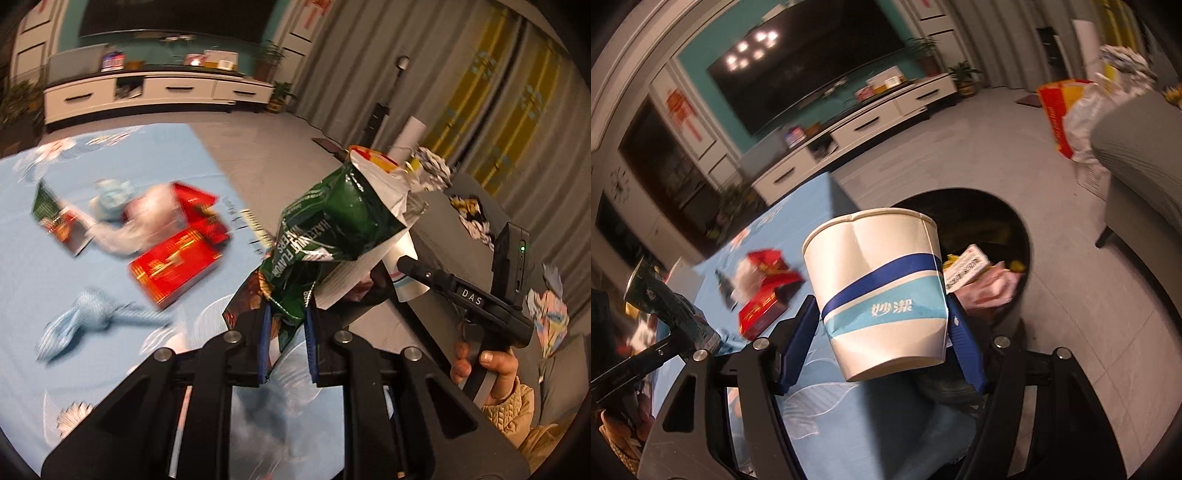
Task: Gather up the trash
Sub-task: 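Carry the cup and green bag over the black bin and open both tools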
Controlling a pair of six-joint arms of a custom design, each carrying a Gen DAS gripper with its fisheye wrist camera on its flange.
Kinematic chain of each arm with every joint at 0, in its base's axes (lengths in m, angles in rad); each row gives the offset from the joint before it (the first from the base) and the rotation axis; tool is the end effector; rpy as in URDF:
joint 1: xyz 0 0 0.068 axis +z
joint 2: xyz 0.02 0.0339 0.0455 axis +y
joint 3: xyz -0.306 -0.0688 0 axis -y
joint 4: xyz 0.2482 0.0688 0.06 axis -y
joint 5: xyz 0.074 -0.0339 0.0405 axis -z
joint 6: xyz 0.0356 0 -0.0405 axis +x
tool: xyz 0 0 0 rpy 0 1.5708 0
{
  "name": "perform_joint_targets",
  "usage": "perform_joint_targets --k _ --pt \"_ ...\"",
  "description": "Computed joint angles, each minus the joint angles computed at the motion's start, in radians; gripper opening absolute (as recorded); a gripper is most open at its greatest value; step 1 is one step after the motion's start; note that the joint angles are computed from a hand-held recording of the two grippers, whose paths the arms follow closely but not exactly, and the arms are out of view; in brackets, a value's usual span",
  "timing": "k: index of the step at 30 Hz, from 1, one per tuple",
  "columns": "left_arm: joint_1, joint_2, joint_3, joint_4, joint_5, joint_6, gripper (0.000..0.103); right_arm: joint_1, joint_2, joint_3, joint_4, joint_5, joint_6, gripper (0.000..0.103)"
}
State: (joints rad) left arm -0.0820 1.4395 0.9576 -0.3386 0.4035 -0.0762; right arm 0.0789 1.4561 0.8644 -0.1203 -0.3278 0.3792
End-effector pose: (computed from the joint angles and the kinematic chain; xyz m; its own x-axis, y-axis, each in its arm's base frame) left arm 0.2983 -0.0385 0.2769 -0.7530 -0.0084 -0.6580 0.2857 0.8966 -0.3383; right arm 0.3041 0.0355 0.2585 -0.7226 0.2944 -0.6254 -0.0539 0.8780 0.4757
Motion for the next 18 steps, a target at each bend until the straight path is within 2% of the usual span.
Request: perform_joint_targets --k 4,11,18 --pt "-0.065 0.105 0.088 0.014 0.003 -0.022 0.017 -0.042 0.022 -0.010 0.027 -0.022 0.006 0.068" --pt "-0.168 0.311 0.265 0.022 -0.052 -0.055 0.017 -0.057 0.092 0.006 0.065 -0.027 0.002 0.069" --pt "-0.212 0.452 0.387 0.003 -0.095 -0.082 0.018 -0.057 0.164 0.047 0.080 -0.016 -0.009 0.071"
